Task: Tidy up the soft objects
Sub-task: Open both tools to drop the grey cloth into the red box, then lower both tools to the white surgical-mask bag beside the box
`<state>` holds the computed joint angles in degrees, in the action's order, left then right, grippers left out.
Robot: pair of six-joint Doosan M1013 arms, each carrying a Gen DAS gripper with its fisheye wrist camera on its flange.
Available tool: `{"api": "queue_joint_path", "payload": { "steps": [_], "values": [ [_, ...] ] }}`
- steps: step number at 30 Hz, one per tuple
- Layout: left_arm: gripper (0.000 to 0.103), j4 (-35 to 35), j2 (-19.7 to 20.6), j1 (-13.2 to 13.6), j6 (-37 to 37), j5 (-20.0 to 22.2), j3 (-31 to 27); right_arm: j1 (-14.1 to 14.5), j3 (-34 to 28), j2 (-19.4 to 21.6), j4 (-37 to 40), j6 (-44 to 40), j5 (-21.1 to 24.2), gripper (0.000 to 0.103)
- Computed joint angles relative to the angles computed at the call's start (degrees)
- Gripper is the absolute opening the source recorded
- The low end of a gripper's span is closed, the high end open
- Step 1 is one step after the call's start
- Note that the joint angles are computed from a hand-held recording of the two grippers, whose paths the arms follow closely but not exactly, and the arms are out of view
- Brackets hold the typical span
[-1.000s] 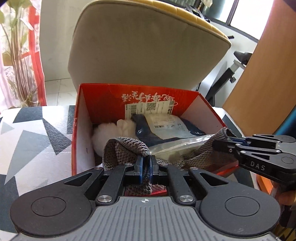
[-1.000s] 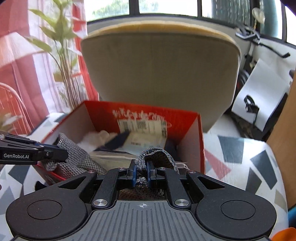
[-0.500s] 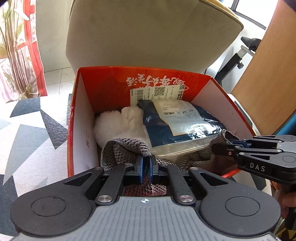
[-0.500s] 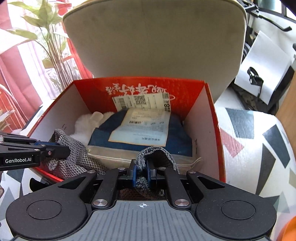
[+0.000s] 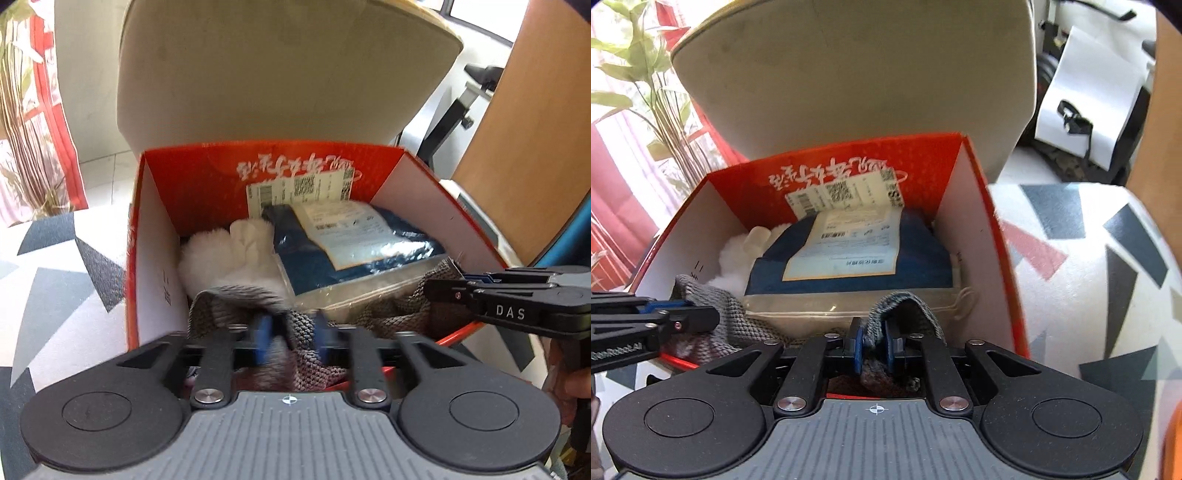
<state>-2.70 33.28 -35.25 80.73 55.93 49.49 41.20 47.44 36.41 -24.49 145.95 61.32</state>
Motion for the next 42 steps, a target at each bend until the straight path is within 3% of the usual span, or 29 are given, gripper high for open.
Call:
{"api": "queue_joint_path", "payload": {
  "steps": [1, 2, 4, 6, 8, 13, 18, 26, 33, 42],
  "values": [
    [0.055, 0.3, -0.7, 0.0, -0.2, -1.5, 0.9, 0.4, 0.3, -0.2, -1.7, 0.7, 0.0, 0.021],
    [0.061, 0.7, -1.4, -0.1, -0.3, -3.1, 1.9, 0.8, 0.6, -0.5, -3.8, 1.5, 0.0, 0.023],
    [0.064, 1.2, -2.8, -0.2, -0.3, -6.0, 3.7, 1.5, 1.6, -1.1, -7.1, 2.8, -0.7, 0.029],
    [0.073, 1.4, -4.0, -0.2, -0.2, -8.3, 5.0, 2.2, 2.5, -1.8, -10.2, 4.3, -1.2, 0.046],
    [0.088, 3.5, -5.5, -0.5, -1.4, -11.4, 6.9, 3.0, 3.4, -2.5, -13.9, 5.6, -1.5, 0.061],
    [0.091, 9.8, -9.2, -1.3, -5.8, -16.6, 11.7, 4.8, 6.6, -4.6, -19.4, 5.8, -5.2, 0.076],
    [0.091, 17.3, -13.6, -1.8, -13.8, -21.3, 18.4, 6.6, 10.8, -6.8, -23.6, 7.5, -10.6, 0.098],
    [0.095, 24.8, -19.0, -2.1, -23.5, -23.2, 28.2, 8.8, 15.6, -8.6, -26.4, 15.4, -13.3, 0.103],
    [0.098, 24.9, -20.2, -1.8, -27.6, -19.7, 32.6, 9.9, 18.3, -8.5, -25.0, 21.5, -12.5, 0.103],
    [0.098, 19.7, -19.2, -1.1, -26.9, -16.2, 33.8, 10.5, 19.6, -7.1, -17.9, 19.2, -12.3, 0.102]
  ]
}}
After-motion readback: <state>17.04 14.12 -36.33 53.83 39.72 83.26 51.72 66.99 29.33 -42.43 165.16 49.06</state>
